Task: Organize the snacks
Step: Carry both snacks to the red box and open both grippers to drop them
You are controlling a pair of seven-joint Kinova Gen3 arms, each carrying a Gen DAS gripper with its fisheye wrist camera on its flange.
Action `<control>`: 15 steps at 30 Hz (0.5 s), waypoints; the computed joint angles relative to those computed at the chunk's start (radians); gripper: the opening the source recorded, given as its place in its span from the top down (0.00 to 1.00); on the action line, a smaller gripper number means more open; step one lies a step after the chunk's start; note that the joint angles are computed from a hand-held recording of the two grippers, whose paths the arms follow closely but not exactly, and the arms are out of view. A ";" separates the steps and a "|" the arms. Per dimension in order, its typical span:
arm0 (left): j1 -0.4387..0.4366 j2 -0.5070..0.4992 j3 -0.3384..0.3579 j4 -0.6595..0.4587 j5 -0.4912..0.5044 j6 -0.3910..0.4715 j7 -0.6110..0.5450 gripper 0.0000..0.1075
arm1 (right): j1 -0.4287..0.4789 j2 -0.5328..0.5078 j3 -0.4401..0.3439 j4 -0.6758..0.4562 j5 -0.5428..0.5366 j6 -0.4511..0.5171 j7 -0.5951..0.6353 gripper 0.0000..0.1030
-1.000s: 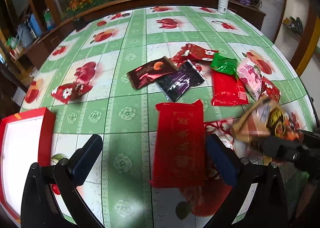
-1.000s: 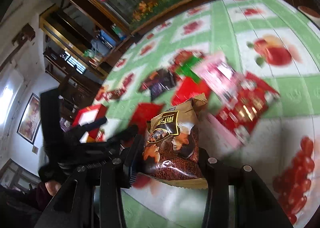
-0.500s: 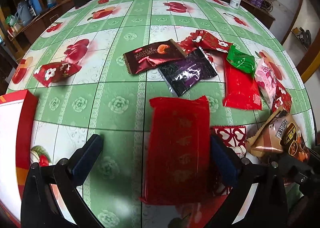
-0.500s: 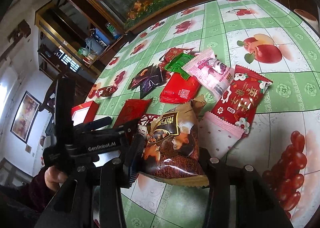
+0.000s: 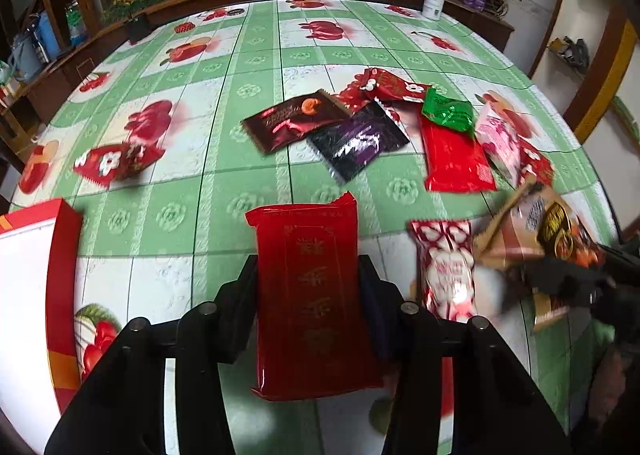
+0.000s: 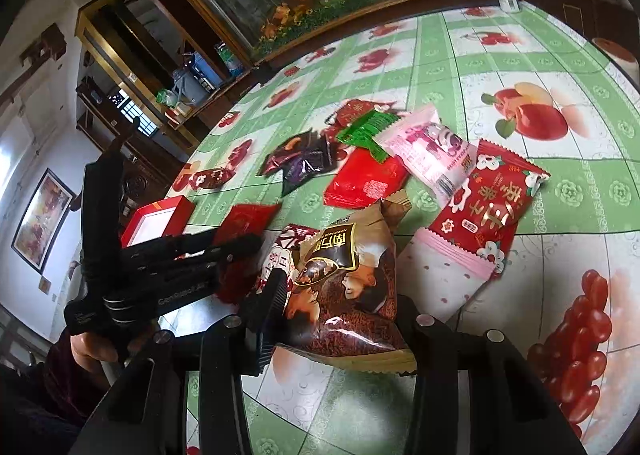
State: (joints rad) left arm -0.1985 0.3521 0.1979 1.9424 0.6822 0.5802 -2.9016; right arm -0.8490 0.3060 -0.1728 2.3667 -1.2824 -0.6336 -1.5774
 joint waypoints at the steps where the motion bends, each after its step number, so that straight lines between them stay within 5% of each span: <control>1: -0.019 -0.001 0.002 0.002 0.007 0.011 -0.021 0.59 | -0.002 0.000 -0.005 0.006 0.019 -0.014 -0.022 0.57; 9: -0.134 -0.041 -0.037 0.028 0.097 0.122 -0.190 0.59 | -0.072 0.020 -0.044 0.070 0.196 -0.237 -0.203 0.57; 15: -0.239 -0.110 -0.121 0.048 0.246 0.250 -0.395 0.59 | -0.060 0.065 -0.031 -0.014 0.285 -0.217 -0.194 0.57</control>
State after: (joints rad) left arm -0.4373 0.2423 0.0770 1.9902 0.9282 0.8301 -3.2968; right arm -0.9087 0.3714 -0.2035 2.3531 -0.9970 -0.8507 -1.7712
